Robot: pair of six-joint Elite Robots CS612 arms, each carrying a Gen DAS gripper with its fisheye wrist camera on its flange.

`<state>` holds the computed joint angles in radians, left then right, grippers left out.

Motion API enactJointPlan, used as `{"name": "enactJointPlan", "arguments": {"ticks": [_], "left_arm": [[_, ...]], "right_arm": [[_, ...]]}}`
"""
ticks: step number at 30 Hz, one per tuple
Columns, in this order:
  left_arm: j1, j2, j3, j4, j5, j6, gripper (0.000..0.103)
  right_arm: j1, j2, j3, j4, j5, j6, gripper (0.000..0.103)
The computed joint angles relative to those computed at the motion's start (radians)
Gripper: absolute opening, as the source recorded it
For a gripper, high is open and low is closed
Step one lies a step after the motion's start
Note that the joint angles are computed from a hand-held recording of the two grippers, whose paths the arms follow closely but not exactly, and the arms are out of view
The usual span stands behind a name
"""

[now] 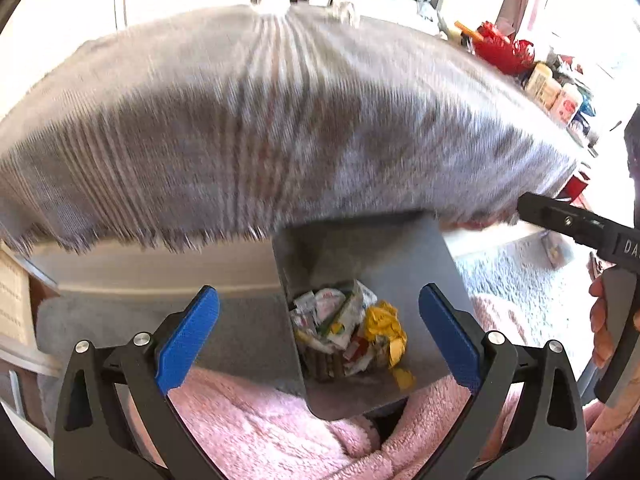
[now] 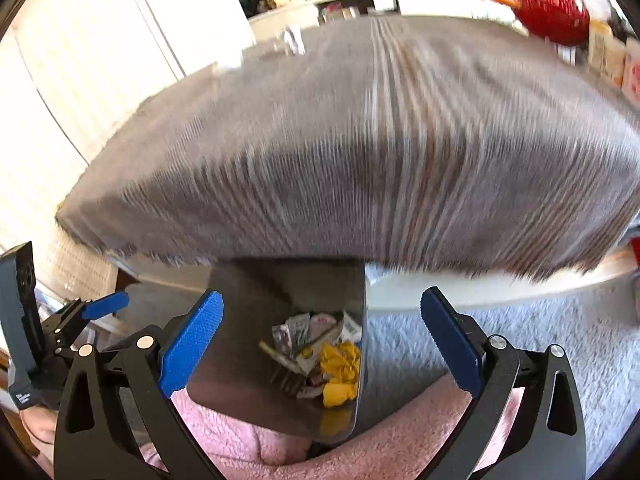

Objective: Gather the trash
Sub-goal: 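Move both tools back over the table toward the remaining tissues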

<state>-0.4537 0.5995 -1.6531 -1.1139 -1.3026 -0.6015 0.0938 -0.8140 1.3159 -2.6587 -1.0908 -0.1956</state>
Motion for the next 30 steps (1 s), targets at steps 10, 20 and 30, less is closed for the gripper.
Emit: {"name": "enactJointPlan", "arguments": {"ticks": [10, 20, 30], "left_arm": [[0.037, -0.074, 0.072, -0.042, 0.109, 0.04, 0.095], [0.1, -0.174, 0.251, -0.136, 0.103, 0.113, 0.095], [0.163, -0.272, 0.487, -0.263, 0.043, 0.129, 0.095]], "right_arm": [[0.022, 0.043, -0.139, -0.056, 0.005, -0.003, 0.1], [0.055, 0.168, -0.41, 0.067, -0.035, -0.011, 0.1], [0.087, 0.378, -0.834, 0.319, -0.081, -0.015, 0.1]]}}
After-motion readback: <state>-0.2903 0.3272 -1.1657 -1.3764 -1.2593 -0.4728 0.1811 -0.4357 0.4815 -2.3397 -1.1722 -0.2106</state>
